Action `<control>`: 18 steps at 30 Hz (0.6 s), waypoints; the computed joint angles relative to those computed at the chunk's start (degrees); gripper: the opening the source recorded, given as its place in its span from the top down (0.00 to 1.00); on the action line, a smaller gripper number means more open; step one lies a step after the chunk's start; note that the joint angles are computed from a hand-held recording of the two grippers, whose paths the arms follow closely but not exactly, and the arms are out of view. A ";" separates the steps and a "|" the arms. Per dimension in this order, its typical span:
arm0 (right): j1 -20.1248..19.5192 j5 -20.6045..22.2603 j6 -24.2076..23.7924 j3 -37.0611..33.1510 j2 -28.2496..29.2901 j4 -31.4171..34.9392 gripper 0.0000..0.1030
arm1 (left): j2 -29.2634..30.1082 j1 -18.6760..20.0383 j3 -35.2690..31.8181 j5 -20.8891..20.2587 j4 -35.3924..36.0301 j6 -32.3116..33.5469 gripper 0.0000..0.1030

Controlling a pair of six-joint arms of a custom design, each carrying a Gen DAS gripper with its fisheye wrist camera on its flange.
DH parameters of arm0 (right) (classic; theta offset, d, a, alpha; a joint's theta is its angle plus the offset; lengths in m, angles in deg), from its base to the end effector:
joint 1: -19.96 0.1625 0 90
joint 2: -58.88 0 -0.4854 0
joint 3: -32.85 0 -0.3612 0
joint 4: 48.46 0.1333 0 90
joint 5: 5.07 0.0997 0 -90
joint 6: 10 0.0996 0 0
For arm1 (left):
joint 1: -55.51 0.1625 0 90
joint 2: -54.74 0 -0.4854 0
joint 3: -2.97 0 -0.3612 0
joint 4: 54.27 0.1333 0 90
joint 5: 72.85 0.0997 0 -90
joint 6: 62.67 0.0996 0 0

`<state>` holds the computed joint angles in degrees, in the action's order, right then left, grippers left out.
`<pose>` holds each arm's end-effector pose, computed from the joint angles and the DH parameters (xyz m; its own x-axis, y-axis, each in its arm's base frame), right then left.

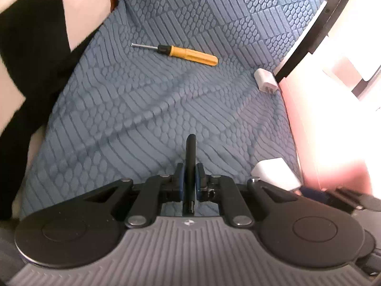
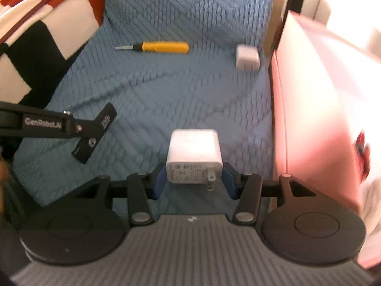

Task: Organize rigid objects
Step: 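Lift the black USB stick and white charger off the cushion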

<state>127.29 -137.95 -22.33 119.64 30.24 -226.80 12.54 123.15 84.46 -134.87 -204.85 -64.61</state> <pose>0.2828 -0.6864 0.0754 -0.7280 -0.0703 0.6820 -0.4227 0.8292 -0.3657 -0.1241 -0.7750 0.2141 -0.8930 0.1491 -0.4246 0.3244 0.8672 -0.3777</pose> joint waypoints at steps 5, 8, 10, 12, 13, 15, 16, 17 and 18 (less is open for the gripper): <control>-0.55 0.18 2.06 -0.72 0.43 2.36 0.48 | 0.06 0.05 -0.02 0.04 0.28 -0.45 0.89; -0.53 -0.03 -0.99 -1.54 1.57 -0.05 0.46 | 0.17 0.12 -0.33 0.26 0.26 -0.73 0.89; -0.77 0.41 -0.99 -1.85 1.71 -0.17 0.38 | 0.37 0.17 -0.71 0.48 0.55 -1.19 0.89; -1.09 1.17 -0.85 -2.16 1.91 -0.90 0.35 | 0.52 0.18 -0.88 0.55 0.69 -1.40 0.89; -1.22 1.51 -0.86 -2.48 2.10 -1.10 0.35 | 0.60 0.13 -0.90 0.70 0.72 -1.32 0.89; -1.42 2.10 -1.84 -2.99 2.62 -2.45 0.35 | 0.82 0.05 -1.13 0.97 0.89 -1.10 0.89; -1.49 2.40 -2.28 -3.17 2.81 -2.95 0.36 | 0.99 0.06 -1.33 1.11 1.08 -1.21 0.89; -1.62 2.91 -2.13 -3.23 2.80 -2.75 0.38 | 1.14 0.09 -1.51 1.19 1.26 -1.30 0.89; -1.67 3.01 -1.63 -3.24 2.79 -2.50 0.45 | 1.26 0.08 -1.70 1.41 1.49 -1.39 0.89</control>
